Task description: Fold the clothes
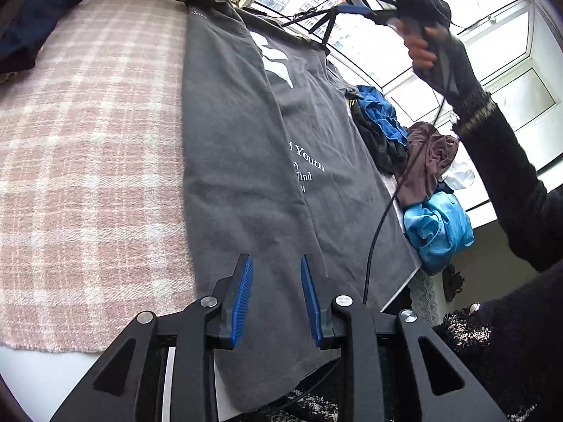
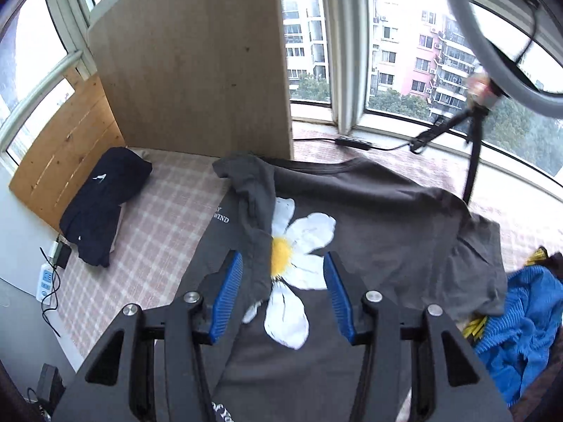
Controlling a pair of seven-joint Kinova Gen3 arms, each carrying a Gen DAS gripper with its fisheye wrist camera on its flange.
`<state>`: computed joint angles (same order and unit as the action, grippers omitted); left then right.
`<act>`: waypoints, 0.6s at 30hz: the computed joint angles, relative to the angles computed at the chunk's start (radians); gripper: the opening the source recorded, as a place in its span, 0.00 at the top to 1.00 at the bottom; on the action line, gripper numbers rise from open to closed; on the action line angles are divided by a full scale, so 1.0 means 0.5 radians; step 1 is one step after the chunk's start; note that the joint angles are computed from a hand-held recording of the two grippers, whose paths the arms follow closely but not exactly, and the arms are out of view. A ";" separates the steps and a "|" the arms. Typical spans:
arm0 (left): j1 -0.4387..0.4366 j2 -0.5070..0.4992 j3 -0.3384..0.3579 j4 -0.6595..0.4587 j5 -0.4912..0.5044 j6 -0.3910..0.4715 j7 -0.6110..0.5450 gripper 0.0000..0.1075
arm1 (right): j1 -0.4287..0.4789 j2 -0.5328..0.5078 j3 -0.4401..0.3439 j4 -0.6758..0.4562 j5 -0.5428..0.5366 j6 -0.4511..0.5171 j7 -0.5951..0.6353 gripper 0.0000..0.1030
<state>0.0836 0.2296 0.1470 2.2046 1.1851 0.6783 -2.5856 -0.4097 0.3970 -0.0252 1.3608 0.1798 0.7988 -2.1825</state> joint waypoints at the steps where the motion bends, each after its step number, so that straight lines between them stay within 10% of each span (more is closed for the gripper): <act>1: 0.041 -0.003 -0.015 -0.005 -0.010 -0.026 0.042 0.76 | 0.033 -0.074 -0.001 0.093 -0.030 -0.025 -0.041 0.54; 9: 0.765 -0.023 -0.222 -0.093 -0.192 -0.377 0.633 0.76 | 0.397 -0.657 0.087 0.804 -0.298 -0.230 0.184 0.54; 18: 1.580 0.189 -0.521 -0.680 -0.665 -0.604 1.348 0.76 | 1.231 -0.577 -0.153 0.640 -0.698 -0.094 0.916 0.54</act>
<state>0.8735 0.3240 -0.1135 1.8646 0.8524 0.3764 -1.9118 0.2056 0.1084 -0.1017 1.6808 -0.1692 0.7517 -1.7244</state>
